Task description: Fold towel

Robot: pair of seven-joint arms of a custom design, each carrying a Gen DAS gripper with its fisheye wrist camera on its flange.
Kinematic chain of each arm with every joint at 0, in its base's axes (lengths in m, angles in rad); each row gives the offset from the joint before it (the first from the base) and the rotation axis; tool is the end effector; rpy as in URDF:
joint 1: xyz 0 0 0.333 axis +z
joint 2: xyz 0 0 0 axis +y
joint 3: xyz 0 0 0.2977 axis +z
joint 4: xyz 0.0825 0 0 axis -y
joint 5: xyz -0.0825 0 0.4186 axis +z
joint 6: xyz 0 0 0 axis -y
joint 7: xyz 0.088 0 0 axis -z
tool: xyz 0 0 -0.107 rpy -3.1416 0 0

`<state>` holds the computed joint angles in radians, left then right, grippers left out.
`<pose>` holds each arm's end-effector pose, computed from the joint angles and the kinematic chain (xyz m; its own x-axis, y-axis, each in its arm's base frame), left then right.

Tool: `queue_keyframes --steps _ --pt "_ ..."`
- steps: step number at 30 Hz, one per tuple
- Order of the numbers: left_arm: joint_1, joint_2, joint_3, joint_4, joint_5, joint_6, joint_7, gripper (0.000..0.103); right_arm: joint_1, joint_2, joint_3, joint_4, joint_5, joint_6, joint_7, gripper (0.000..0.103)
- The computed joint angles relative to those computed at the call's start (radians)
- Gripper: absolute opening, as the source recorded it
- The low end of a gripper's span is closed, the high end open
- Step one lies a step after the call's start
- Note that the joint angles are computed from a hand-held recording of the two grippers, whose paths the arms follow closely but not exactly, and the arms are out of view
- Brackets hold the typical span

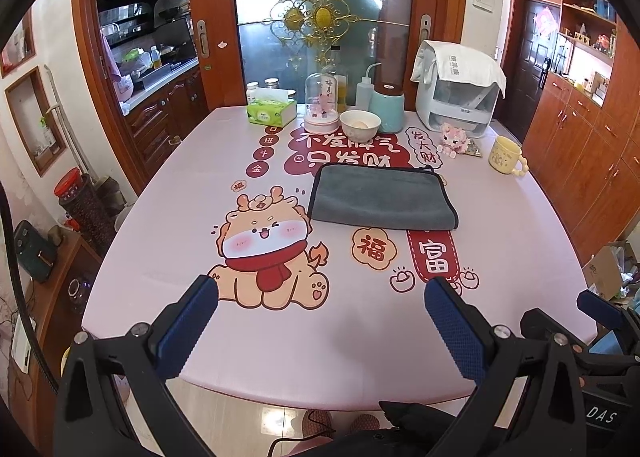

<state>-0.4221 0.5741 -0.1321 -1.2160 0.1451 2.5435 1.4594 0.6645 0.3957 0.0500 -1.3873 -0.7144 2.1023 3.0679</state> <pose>0.6895 -0.3941 0.5125 -0.4647 -0.8854 0.0065 -0.6439 0.3329 -0.6889 0.5811 0.4546 0.5055 -0.4398 -0.8850 -0.1529 -0.6393 0.4280 -0.6388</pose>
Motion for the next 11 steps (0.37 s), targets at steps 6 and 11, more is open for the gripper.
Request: queue_keyframes --steps 6,11 --pt "-0.002 0.011 -0.001 0.021 -0.001 -0.008 0.003 0.103 0.000 -0.003 0.000 -0.004 0.000 0.001 0.001 0.103" --pt "-0.007 0.025 0.000 0.045 -0.001 -0.018 0.004 0.103 -0.002 -0.002 0.000 -0.002 0.000 0.001 0.000 0.103"
